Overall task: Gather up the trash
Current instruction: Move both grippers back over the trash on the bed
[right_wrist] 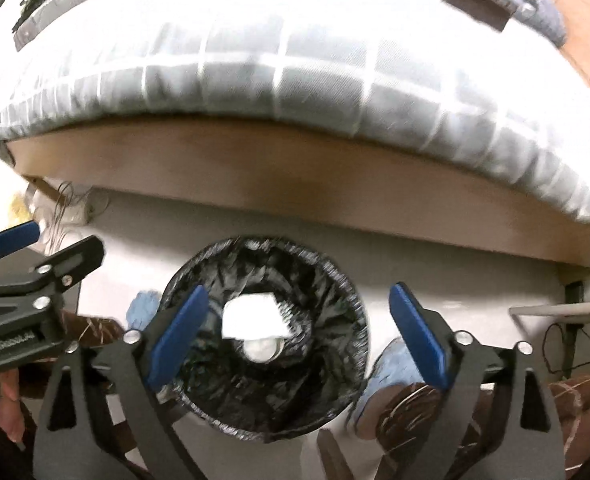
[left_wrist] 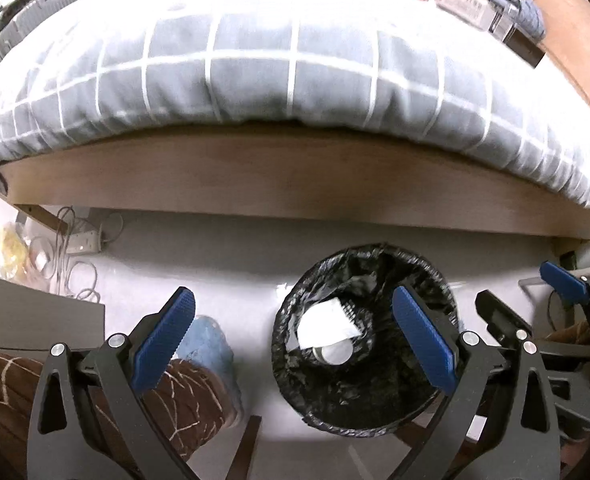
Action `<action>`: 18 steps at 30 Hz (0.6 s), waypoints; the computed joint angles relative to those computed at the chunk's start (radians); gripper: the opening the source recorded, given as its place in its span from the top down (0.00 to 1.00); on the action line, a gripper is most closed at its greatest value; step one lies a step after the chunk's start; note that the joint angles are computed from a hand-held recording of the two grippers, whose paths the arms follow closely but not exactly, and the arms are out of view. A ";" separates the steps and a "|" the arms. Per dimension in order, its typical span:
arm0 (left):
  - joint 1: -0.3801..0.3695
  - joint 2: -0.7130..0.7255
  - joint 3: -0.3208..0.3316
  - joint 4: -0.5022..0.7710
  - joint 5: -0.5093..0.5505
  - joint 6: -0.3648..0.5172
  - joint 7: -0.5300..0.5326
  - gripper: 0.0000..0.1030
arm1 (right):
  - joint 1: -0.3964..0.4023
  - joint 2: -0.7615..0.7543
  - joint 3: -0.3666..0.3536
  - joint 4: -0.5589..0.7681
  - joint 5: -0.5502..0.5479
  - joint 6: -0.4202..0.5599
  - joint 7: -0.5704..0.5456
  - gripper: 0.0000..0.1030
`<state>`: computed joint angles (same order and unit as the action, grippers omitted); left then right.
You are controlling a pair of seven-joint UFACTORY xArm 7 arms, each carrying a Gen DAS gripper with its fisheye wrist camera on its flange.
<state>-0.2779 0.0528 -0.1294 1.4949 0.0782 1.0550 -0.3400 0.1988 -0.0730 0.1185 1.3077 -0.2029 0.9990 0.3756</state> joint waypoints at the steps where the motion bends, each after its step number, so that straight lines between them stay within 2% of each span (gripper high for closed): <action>1: -0.002 -0.002 0.000 0.008 0.013 0.002 -0.006 0.06 | -0.002 -0.007 0.001 0.001 -0.024 -0.006 0.016 0.10; 4: -0.011 -0.007 -0.006 0.036 0.051 0.003 -0.008 0.06 | -0.008 -0.015 0.005 0.011 -0.096 -0.008 0.056 0.09; 18: -0.037 0.067 -0.005 0.211 0.066 -0.027 0.018 0.06 | -0.073 -0.035 -0.022 0.091 -0.181 -0.088 0.124 0.07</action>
<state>-0.3152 0.1199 -0.1344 1.7061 0.1444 1.0285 -0.3225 0.1253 -0.1079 0.0970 1.3990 -0.3836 0.9106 0.5000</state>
